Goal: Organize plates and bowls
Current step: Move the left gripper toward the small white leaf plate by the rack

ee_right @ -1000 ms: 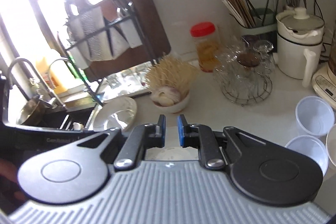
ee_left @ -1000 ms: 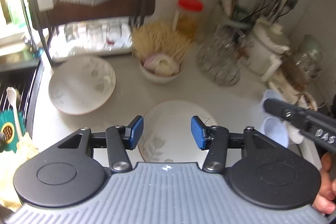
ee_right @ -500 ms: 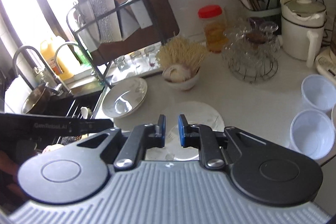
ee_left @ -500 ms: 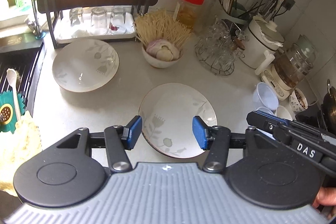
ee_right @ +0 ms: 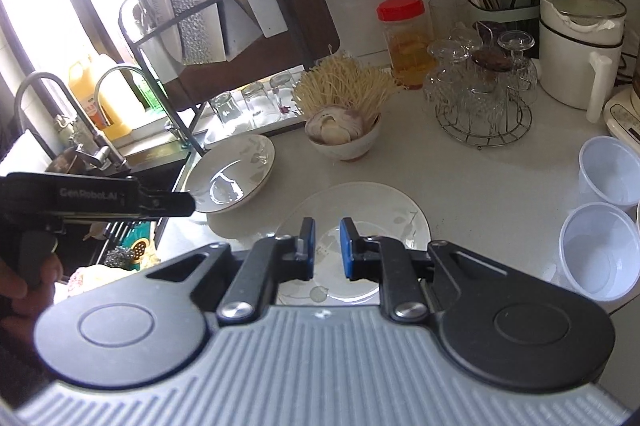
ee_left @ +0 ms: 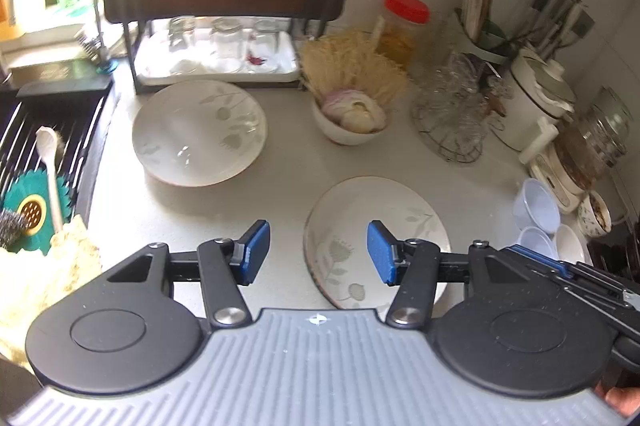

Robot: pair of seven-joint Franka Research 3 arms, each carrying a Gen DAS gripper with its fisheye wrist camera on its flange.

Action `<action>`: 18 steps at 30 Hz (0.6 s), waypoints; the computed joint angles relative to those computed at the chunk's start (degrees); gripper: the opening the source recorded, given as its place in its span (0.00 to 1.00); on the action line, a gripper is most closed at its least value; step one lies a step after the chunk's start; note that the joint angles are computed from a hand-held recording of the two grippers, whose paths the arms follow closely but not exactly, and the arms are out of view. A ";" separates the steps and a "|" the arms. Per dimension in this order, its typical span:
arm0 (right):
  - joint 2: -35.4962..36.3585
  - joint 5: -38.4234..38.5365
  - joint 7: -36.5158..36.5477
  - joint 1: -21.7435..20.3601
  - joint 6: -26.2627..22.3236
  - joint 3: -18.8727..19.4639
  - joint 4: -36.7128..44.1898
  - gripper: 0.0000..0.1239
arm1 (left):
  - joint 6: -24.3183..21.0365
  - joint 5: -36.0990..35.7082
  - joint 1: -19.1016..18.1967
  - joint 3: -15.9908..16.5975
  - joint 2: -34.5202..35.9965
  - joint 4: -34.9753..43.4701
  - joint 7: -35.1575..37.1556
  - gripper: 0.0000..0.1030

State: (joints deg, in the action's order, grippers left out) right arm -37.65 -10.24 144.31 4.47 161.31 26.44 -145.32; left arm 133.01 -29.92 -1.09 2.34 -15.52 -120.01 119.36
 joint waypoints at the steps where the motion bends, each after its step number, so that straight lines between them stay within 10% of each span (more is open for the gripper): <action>1: -0.01 -0.27 -0.04 -0.21 0.06 0.15 0.05 0.26 | 0.69 0.17 0.22 -0.11 -0.14 -0.48 -0.65 0.59; 4: 0.32 -0.45 0.22 -0.61 1.60 0.29 -0.16 0.47 | 0.74 0.06 0.62 0.25 0.10 -1.01 -2.23 0.59; 18: 6.63 -1.64 2.42 -4.51 3.88 2.55 5.10 0.54 | -1.27 -0.50 2.93 -0.36 6.68 4.38 0.70 0.59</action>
